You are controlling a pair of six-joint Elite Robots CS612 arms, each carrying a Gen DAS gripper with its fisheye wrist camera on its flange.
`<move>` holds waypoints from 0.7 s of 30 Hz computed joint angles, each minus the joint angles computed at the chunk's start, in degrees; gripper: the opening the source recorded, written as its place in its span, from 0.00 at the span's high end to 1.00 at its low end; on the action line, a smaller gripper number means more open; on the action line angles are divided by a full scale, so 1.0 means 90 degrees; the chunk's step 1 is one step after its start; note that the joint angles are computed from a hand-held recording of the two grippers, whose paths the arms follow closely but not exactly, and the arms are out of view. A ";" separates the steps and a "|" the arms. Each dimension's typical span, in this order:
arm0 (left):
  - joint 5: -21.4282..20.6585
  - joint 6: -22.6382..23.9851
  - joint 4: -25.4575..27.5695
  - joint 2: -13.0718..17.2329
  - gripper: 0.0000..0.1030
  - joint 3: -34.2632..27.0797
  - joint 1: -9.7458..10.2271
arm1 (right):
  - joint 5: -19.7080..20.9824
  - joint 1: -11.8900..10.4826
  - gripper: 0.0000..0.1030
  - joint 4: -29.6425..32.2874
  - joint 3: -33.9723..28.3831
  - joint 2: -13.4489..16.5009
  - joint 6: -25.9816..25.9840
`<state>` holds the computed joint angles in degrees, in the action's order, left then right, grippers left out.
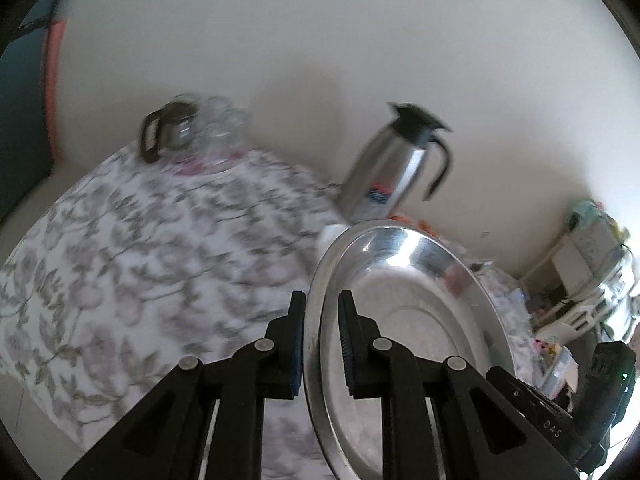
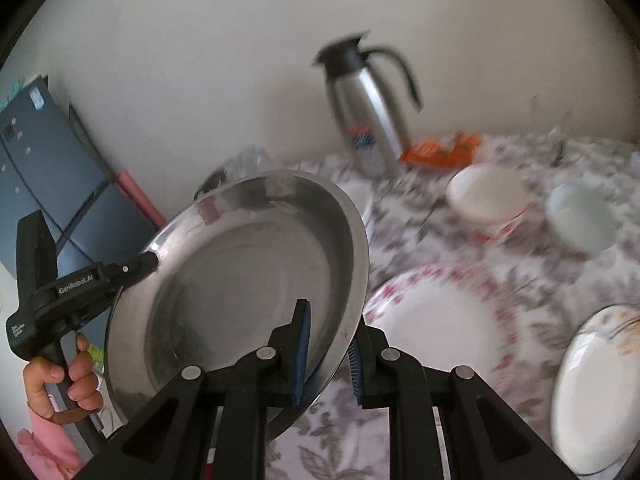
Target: Organize plates and bowls
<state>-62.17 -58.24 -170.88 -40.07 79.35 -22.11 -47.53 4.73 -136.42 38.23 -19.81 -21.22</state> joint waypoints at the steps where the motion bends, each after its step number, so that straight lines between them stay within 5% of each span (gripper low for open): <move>1: 0.0003 0.0087 0.0046 0.0047 0.84 -0.0143 -0.0029 | 0.0023 -0.0049 0.81 -0.0176 0.0012 -0.0011 0.0117; 10: -0.0365 0.0635 0.0493 0.0633 0.84 -0.1469 -0.0180 | -0.0173 -0.0412 0.81 -0.0933 -0.0478 0.0270 0.1034; 21: -0.0641 0.0691 0.0985 0.1238 0.84 -0.2454 -0.0194 | -0.0679 -0.0486 0.81 -0.0339 -0.1505 0.0868 0.1286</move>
<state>-67.94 -52.02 -162.02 -28.92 57.26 -23.86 -53.64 0.35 -139.47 24.69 -12.00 -9.65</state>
